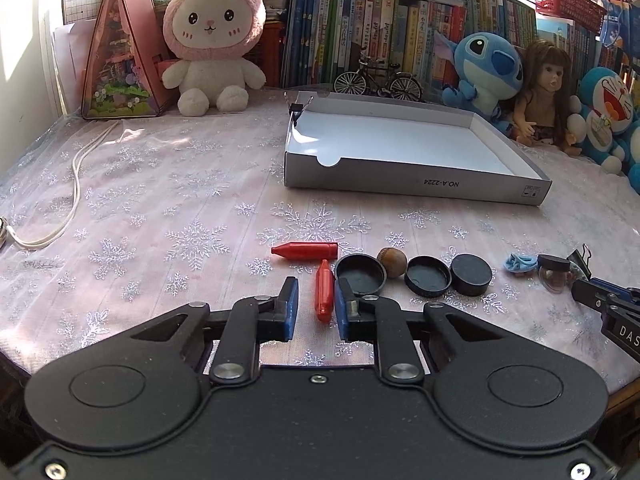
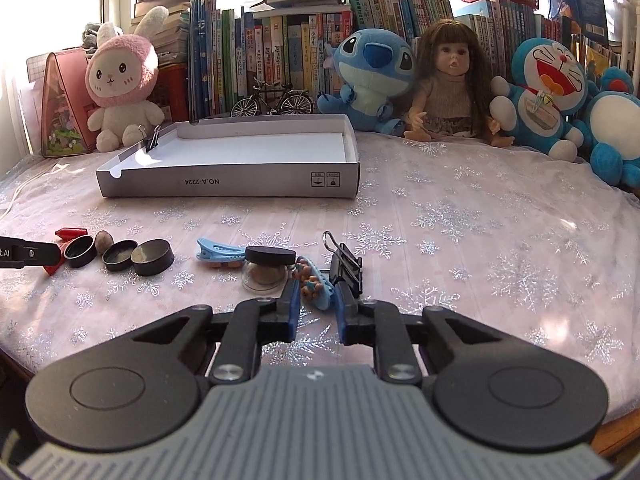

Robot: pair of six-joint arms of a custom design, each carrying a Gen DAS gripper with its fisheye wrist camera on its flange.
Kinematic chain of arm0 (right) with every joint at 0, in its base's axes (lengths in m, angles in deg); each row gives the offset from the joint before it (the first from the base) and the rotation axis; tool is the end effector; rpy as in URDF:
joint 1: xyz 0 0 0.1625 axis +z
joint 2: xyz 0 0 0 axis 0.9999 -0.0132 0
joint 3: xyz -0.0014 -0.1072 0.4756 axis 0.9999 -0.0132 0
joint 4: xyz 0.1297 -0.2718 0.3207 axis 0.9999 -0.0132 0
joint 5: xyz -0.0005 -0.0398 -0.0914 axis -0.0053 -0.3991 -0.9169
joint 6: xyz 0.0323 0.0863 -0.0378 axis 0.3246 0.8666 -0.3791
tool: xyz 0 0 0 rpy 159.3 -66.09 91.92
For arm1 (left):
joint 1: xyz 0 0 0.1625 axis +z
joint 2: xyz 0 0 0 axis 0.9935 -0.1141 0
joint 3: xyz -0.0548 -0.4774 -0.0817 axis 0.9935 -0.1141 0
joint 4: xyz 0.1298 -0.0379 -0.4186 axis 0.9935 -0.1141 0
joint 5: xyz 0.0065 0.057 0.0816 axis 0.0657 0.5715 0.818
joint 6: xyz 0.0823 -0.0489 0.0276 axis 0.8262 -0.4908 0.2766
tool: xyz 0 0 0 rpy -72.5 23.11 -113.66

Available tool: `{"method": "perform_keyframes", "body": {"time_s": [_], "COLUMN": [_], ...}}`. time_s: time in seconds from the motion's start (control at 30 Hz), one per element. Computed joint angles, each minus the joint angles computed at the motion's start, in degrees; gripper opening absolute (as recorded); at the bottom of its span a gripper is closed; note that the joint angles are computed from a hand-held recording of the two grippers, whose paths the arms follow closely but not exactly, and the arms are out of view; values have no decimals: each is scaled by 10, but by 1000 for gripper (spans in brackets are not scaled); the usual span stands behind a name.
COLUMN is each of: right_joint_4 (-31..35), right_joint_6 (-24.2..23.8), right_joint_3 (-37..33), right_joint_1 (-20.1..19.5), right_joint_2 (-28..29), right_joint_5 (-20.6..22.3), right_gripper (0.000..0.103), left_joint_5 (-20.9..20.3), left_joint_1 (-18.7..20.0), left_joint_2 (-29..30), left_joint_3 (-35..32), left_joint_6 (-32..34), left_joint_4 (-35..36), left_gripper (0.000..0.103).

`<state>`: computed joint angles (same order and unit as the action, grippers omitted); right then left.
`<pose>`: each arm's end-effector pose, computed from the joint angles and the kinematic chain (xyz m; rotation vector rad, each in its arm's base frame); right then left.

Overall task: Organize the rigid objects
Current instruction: 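Move left tool to the red crayon while right tool moves to the blue oval toy, then close left tool on the red crayon while right tool closes on the blue toy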

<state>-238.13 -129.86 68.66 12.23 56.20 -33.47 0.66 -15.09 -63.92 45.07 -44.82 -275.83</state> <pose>0.2446 -0.6666 -0.0600 0.9830 -2.3237 0.9680 0.0093 -0.5763 0.2320 -0.0948 1.9833 -1.1795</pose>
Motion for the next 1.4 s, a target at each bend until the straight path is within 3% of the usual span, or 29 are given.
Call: {"method": "perform_keyframes", "body": {"time_s": [0.37,0.67,0.8,0.87,0.93,1.03,1.17,1.4], "right_joint_4": [5,-5,-5,-9,0,23,27,58], "right_joint_6": [30,49,56,45,20,-23,-66,-72], "right_joint_3": [-21,-32,-30,-25,-17,-5,-1,-8], "right_joint_1": [-7,-10,-12,-15,-18,-23,-24,-32], "right_joint_2": [0,-1,-4,-8,-14,-25,-27,-31], "right_joint_5": [-29,-57,-52,-37,-17,15,25,38], "right_gripper": [24,36,45,46,56,62,65,65], "left_joint_5": [18,50,41,31,23,16,12,9], "left_joint_1": [4,9,11,11,10,7,8,12], "left_joint_2": [-5,-5,-9,-9,-7,-2,5,19], "left_joint_3": [7,5,6,7,8,7,1,-11], "left_joint_6": [-12,11,-2,1,8,21,20,55], "left_joint_4": [16,-14,-8,-11,-16,-23,-22,-46], "left_gripper": [19,20,25,33,37,43,43,44]}}
